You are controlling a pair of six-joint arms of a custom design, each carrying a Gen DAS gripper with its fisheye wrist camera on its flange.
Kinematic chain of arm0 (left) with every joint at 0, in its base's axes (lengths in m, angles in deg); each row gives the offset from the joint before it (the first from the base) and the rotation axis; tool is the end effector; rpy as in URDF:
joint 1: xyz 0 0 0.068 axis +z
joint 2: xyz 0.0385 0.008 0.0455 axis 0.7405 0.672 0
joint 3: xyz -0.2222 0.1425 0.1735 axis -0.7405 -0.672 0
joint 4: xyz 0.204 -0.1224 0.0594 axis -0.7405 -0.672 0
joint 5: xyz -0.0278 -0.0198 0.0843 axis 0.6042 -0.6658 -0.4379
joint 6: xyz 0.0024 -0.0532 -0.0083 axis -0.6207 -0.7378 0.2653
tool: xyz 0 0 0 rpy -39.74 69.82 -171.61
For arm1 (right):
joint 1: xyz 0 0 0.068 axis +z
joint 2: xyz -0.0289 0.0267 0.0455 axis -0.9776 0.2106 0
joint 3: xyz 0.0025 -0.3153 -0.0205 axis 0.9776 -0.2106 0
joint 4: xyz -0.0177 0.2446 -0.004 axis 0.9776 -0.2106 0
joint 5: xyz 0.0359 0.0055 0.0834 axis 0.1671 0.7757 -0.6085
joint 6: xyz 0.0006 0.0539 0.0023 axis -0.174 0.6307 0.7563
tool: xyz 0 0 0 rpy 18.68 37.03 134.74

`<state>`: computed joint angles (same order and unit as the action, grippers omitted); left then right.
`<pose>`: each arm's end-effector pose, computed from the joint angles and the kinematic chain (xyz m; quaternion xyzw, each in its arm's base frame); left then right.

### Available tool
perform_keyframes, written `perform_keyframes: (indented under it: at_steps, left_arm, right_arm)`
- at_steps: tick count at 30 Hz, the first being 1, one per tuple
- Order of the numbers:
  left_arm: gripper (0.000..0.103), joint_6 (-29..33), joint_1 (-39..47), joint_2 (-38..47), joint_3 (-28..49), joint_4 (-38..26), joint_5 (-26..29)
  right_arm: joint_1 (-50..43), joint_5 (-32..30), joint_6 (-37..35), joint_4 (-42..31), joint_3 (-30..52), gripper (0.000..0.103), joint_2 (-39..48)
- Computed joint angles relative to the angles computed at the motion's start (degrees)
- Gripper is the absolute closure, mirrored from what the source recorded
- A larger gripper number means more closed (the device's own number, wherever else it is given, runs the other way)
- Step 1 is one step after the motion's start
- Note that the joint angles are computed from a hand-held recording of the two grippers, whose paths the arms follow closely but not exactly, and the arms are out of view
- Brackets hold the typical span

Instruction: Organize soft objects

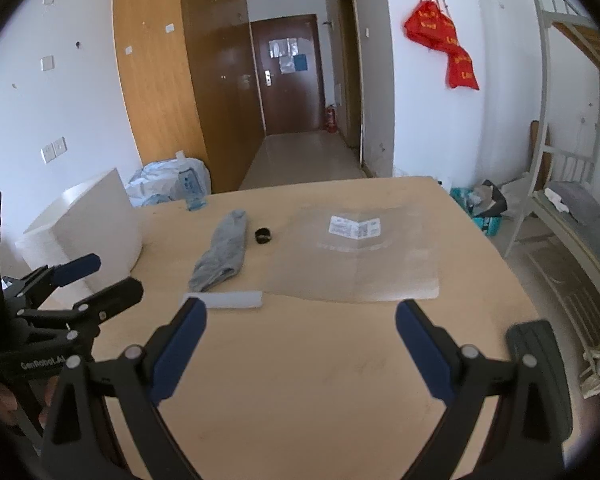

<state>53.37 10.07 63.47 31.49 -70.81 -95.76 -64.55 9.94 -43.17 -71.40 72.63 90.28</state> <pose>0.3006 -0.2149 0.2820 0.0291 0.8874 -0.0589 0.4563 0.3025 0.0763 0.2810 -0.1224 0.8832 0.1168 0.4375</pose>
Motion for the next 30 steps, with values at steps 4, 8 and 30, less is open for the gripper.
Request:
perform_keyframes:
  at_steps: [4,8,30]
  left_arm:
    - [0.009,1.67,2.57,3.4,3.2,-0.37,1.89]
    - [0.009,3.5,5.15,6.68,6.45,0.1,4.35]
    - [0.009,2.76,13.13,26.92,30.18,-12.97,11.55]
  right_arm:
    - [-0.59,0.31,-1.18,-2.62,5.61,0.006,5.09]
    - [-1.33,1.36,-2.21,-4.25,10.74,0.006,10.45]
    - [-6.77,0.27,-0.47,-16.34,33.44,0.006,32.1]
